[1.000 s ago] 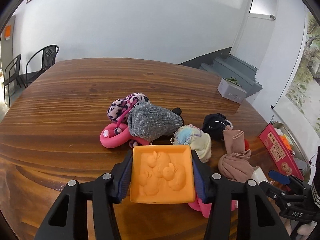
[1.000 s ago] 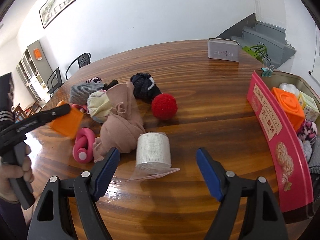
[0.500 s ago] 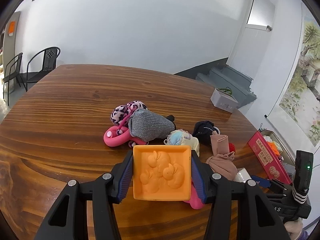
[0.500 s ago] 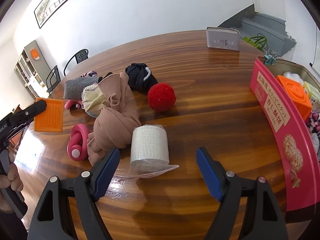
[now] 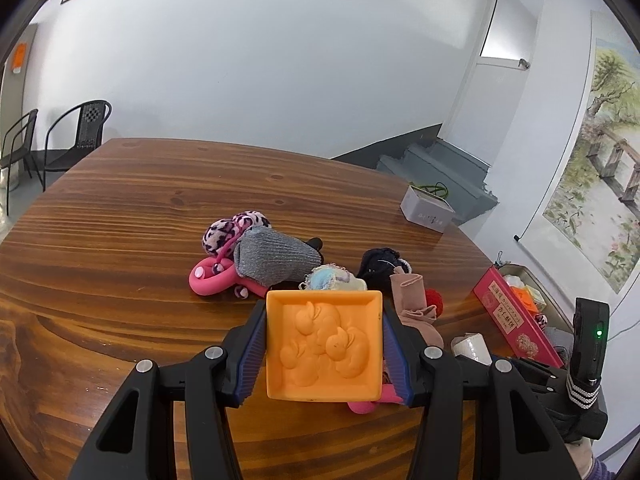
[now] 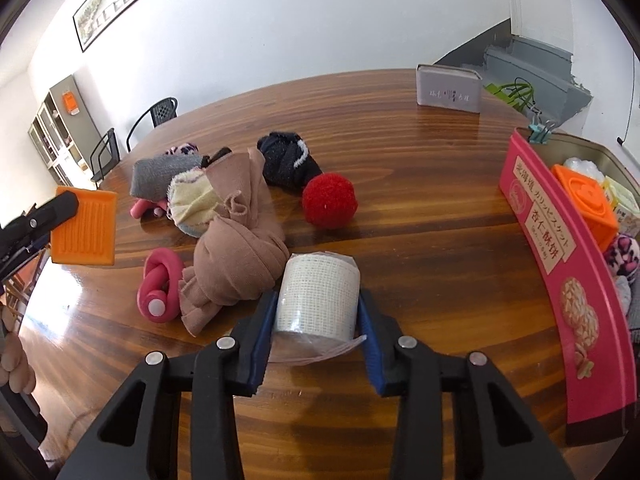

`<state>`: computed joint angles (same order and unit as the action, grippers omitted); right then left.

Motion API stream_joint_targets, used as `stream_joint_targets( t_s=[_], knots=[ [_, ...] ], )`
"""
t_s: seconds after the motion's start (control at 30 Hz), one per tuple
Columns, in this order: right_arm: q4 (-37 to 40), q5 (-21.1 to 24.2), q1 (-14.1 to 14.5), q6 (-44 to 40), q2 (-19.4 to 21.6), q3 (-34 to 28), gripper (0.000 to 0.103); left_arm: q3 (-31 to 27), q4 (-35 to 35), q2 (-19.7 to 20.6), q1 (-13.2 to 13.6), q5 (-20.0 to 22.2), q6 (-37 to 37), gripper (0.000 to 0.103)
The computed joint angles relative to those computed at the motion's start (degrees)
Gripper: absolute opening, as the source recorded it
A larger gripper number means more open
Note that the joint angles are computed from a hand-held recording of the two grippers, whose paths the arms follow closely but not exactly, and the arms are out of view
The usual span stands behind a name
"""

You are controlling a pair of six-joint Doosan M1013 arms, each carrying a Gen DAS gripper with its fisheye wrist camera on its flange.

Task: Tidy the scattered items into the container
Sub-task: 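Close the right tool on the white tape roll, then carry the cube and tape roll into the tin box and open both tools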

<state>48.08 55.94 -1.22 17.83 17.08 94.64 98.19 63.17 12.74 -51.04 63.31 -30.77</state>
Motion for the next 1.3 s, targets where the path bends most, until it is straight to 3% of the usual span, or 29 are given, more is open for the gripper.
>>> stream_joint_targets(
  t_s=[0.4,0.6,0.97,1.3],
  knots=[
    [9.0,0.9,-3.3,-2.9,-1.5,0.6,0.043,-4.3,2.2,2.6,-0.6,-1.3,1.7,0.055],
    [14.3,1.7,-6.5,-3.2,-1.0,-0.8,0.043,-8.1,1.9,4.8,-0.1,-3.1,5.9,0.055],
    [17.0,-1.6,-12.6,2.0,2.7,-7.2,0.043,-18.1,1.2,10.2,1.1,-8.0,16.4,0.055],
    [14.6,-3.4,-13.7,4.5,6.2,-12.5,0.043,-27.9,-1.1,15.6,2.1,-12.2,26.7,0.055]
  ],
)
